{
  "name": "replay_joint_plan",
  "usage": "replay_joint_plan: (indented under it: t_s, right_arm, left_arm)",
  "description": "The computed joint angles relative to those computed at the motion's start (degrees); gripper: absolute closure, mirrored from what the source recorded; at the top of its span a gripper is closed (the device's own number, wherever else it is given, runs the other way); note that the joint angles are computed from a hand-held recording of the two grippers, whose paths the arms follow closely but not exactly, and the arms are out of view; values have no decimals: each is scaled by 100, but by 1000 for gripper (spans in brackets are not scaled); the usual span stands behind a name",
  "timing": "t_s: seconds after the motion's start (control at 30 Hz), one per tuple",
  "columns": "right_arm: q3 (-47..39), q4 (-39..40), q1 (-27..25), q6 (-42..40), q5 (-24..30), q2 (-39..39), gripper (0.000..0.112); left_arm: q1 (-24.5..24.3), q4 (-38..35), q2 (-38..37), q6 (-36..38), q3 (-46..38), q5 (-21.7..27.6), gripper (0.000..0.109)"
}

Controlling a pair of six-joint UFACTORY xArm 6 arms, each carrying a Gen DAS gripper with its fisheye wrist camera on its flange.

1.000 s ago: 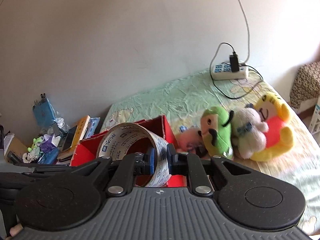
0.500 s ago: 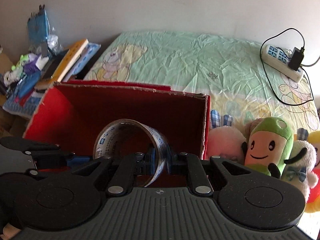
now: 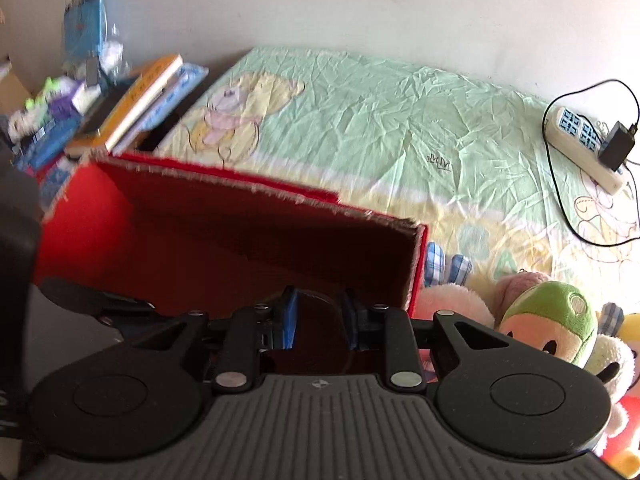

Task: Organize objects
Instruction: 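Lift the tape roll with the right tool and carry it into the red box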

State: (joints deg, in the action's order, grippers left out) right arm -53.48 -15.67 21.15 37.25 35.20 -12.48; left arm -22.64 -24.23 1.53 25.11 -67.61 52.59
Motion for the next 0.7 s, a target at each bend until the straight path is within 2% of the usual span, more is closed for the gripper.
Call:
replay_joint_plan:
  t_s: [0.23, 0.3, 0.37, 0.43, 0.57, 0.7]
  right_arm:
    - [332, 1319, -178, -791, -359, -357, 87]
    - [339, 1495, -128, -938, -297, -422, 87]
    - [277, 1793, -68, -1169, -189, -405, 87]
    - [161, 2303, 12, -1584, -41, -324, 87]
    - [-230, 2893, 210, -2021, 338, 114, 87]
    - [-595, 2914, 296, -1859, 544, 640, 87]
  left_arm:
    - [71, -78, -23, 287, 73, -103, 85]
    - [180, -212, -202, 560, 212, -194, 84]
    - [322, -284, -448, 802, 417, -391, 75]
    - [472, -220, -667, 953, 641, -694, 75]
    - [557, 541, -774, 488, 923, -1398, 77]
    - [639, 1008, -633, 94, 949, -1543, 77]
